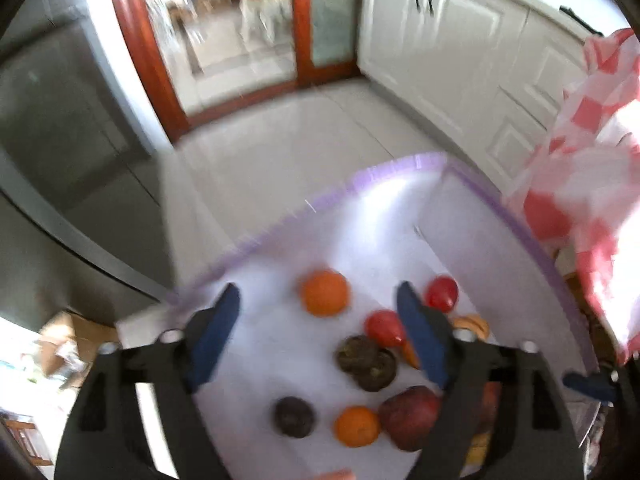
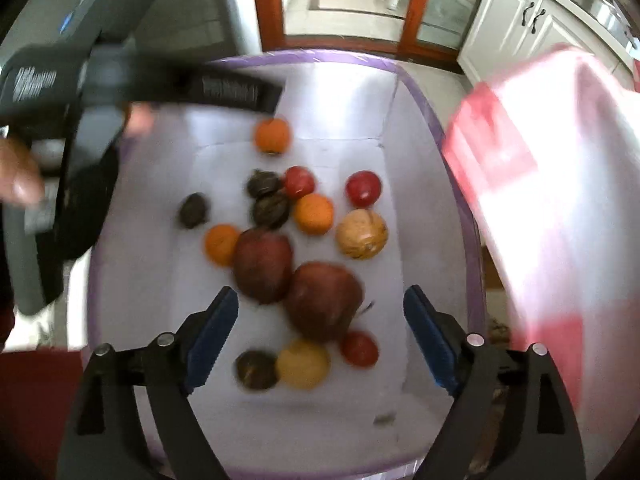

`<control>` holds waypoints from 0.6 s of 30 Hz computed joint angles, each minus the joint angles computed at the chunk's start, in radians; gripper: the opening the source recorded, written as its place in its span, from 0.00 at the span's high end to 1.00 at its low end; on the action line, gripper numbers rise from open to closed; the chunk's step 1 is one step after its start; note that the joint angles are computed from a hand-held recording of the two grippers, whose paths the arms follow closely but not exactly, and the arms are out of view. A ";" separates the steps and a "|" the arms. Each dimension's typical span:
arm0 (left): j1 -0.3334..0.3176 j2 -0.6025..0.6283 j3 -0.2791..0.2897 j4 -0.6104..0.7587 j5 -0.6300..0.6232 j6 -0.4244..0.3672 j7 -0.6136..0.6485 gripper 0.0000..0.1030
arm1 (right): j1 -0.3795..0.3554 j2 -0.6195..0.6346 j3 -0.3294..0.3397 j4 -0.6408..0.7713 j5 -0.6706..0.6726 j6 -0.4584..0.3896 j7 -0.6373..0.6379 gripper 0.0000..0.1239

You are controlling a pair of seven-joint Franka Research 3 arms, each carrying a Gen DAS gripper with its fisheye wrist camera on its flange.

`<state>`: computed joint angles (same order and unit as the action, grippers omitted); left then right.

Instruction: Organize fruits

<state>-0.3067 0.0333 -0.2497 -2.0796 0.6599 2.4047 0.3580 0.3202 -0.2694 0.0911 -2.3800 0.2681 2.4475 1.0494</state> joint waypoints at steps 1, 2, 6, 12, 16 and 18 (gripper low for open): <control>-0.009 -0.051 -0.005 -0.028 0.080 0.008 -0.047 0.11 | 0.003 -0.028 -0.014 -0.013 0.028 -0.014 -0.015 0.32; -0.013 -0.082 -0.015 -0.041 0.128 0.009 -0.077 0.01 | 0.006 -0.043 -0.025 -0.015 0.054 -0.025 -0.025 0.32; -0.024 -0.161 -0.058 -0.074 0.201 0.015 -0.099 0.01 | -0.017 -0.126 -0.038 -0.063 0.096 -0.013 -0.010 0.31; -0.074 -0.117 -0.108 -0.023 0.098 -0.113 -0.008 0.01 | -0.050 -0.185 -0.004 -0.110 0.052 0.009 0.104 0.31; -0.100 -0.089 -0.094 -0.016 0.000 -0.109 0.038 0.01 | -0.051 -0.185 -0.003 -0.110 0.026 0.016 0.141 0.31; -0.107 -0.077 -0.090 -0.012 -0.028 -0.104 0.068 0.01 | -0.050 -0.181 -0.005 -0.112 0.022 0.022 0.149 0.31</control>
<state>-0.4134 -0.0440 -0.3393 -2.0917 0.6322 2.3012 0.4256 0.2706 -0.4506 0.0856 -2.4917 0.2901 2.4693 1.1984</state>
